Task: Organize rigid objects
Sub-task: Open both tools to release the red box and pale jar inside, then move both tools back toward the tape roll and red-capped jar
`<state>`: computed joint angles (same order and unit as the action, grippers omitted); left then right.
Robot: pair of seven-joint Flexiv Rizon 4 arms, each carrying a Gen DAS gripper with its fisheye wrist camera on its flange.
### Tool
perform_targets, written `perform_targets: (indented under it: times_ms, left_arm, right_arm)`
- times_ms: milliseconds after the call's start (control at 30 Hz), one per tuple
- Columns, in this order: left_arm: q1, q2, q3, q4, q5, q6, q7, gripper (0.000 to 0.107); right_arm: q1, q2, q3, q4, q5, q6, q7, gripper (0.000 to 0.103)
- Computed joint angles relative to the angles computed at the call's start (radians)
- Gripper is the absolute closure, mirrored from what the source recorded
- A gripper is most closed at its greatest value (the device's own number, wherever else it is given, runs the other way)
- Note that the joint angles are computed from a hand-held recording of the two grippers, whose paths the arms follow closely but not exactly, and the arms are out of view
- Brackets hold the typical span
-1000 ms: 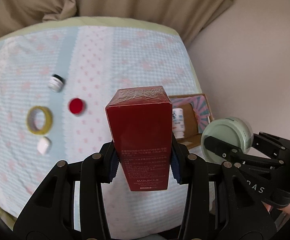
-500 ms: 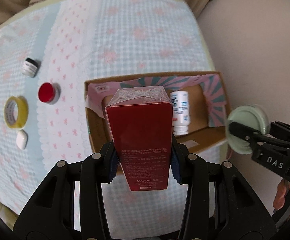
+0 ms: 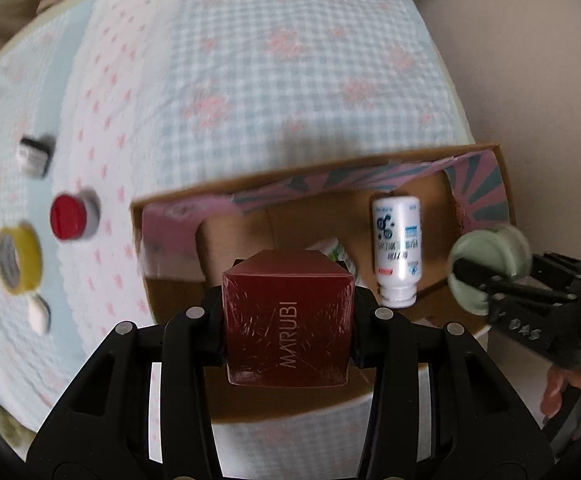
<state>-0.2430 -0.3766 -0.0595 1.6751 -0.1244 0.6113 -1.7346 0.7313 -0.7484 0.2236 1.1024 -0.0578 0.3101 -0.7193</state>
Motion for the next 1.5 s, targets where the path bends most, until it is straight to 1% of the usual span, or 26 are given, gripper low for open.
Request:
perform_targets:
  times_ms: [100,233,267,300,333,367,400,433,500,633,767,1200,1333,1433,1500]
  left_arm:
    - [0.005,-0.014,-0.003,-0.015,-0.011,-0.003,0.005,0.069]
    - [0.0,-0.016,0.001,-0.028,0.007,-0.017,0.007,0.068]
    - [-0.002,-0.018,0.003,-0.032,0.012,-0.022,0.002,0.067]
    - [-0.008,-0.017,0.008,-0.045,0.031,-0.045,-0.007,0.046]
    - [-0.009,-0.009,0.01,-0.042,0.038,-0.05,-0.007,0.023]
    - [-0.009,0.003,0.012,-0.032,0.045,-0.047,-0.003,0.004]
    - [-0.016,0.021,0.021,-0.018,0.071,-0.028,-0.013,0.004]
    - [-0.009,0.037,0.02,0.003,0.064,-0.015,0.0,0.004]
    - [0.002,0.061,0.019,0.038,0.054,-0.013,0.011,0.004]
    - [0.02,0.101,0.024,0.111,0.03,0.0,-0.006,0.004]
    - [0.034,0.124,0.022,0.143,0.015,0.002,-0.007,0.004]
    - [0.036,0.2,0.015,0.172,0.028,0.014,0.009,0.004]
    - [0.038,0.244,0.019,0.193,0.038,0.013,0.013,0.004]
    - [0.042,0.282,0.019,0.21,0.035,0.012,0.018,0.004]
    - [0.044,0.316,0.021,0.22,0.037,0.011,0.026,0.004]
  right_arm:
    - [-0.001,-0.01,0.002,-0.001,0.006,0.01,-0.002,0.063]
    - [-0.002,-0.017,0.005,-0.008,0.01,0.013,-0.012,0.063]
    - [-0.002,-0.02,0.005,-0.012,0.012,0.014,-0.014,0.063]
    - [-0.003,-0.024,0.006,-0.017,0.015,0.016,-0.015,0.063]
    - [-0.004,-0.027,0.006,-0.018,0.018,0.024,-0.015,0.063]
    - [-0.005,-0.027,0.006,-0.017,0.022,0.03,-0.012,0.06]
    - [-0.006,-0.025,0.005,-0.014,0.027,0.034,-0.004,0.037]
    - [-0.006,-0.021,0.003,-0.01,0.027,0.036,0.005,0.001]
    - [-0.001,-0.002,-0.004,0.021,0.011,0.072,0.01,0.0]
    - [0.002,0.019,-0.001,0.055,-0.008,0.092,-0.004,0.0]
    - [0.0,0.033,0.003,0.079,-0.011,0.128,0.01,0.0]
    - [0.021,0.07,-0.003,0.088,-0.054,0.122,0.051,0.0]
    - [0.032,0.096,-0.004,0.102,-0.077,0.123,0.067,0.0]
    - [0.047,0.111,-0.008,0.091,-0.093,0.089,0.099,0.0]
    - [0.062,0.132,-0.017,0.1,-0.117,0.097,0.133,0.0]
